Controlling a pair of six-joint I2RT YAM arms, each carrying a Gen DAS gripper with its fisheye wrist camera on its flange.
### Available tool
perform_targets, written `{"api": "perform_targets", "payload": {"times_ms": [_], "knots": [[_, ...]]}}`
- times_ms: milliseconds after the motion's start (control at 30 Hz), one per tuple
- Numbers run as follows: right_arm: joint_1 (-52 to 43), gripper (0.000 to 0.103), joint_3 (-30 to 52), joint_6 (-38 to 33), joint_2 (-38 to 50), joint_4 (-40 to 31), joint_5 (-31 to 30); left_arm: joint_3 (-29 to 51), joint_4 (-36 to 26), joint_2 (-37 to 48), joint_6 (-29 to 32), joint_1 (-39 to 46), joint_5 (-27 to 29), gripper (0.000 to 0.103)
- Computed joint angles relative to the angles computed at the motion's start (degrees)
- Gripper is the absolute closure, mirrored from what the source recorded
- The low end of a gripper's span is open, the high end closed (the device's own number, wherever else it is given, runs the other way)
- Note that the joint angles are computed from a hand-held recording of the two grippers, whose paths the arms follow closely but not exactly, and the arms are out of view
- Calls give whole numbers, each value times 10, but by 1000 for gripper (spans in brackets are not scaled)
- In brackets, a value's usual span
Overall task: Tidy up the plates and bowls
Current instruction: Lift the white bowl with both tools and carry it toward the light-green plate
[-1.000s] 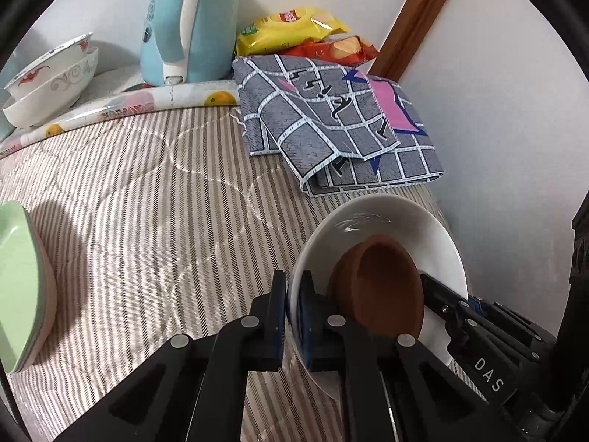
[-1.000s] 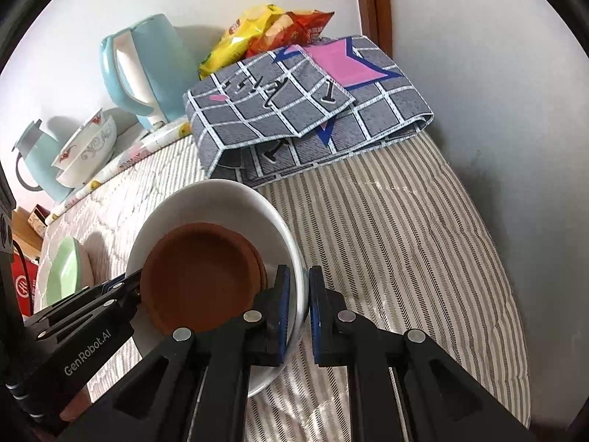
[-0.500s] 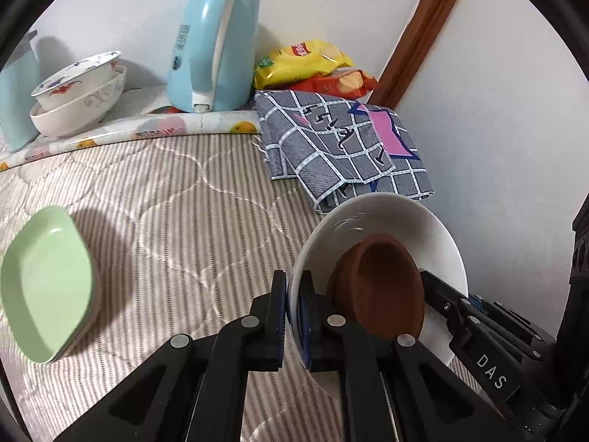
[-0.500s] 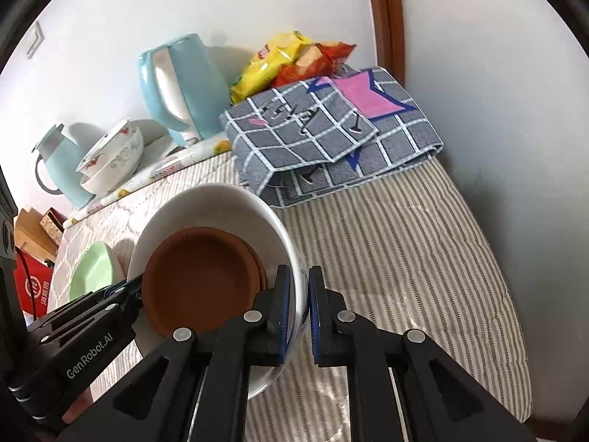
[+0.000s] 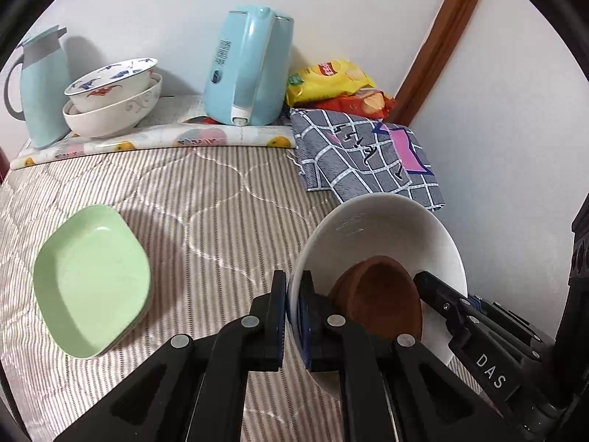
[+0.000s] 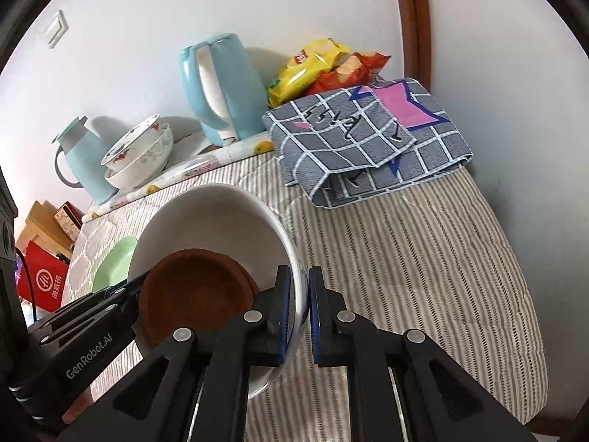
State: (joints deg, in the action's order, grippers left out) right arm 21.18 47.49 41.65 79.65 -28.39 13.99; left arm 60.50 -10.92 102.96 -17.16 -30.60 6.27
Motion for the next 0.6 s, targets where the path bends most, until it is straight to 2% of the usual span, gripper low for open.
{"api": "perform_targets", "payload": {"times_ms": [600], "knots": [[63,94,95,24,65,-30,35,-21,-8,-47,35,69,31,96]]}}
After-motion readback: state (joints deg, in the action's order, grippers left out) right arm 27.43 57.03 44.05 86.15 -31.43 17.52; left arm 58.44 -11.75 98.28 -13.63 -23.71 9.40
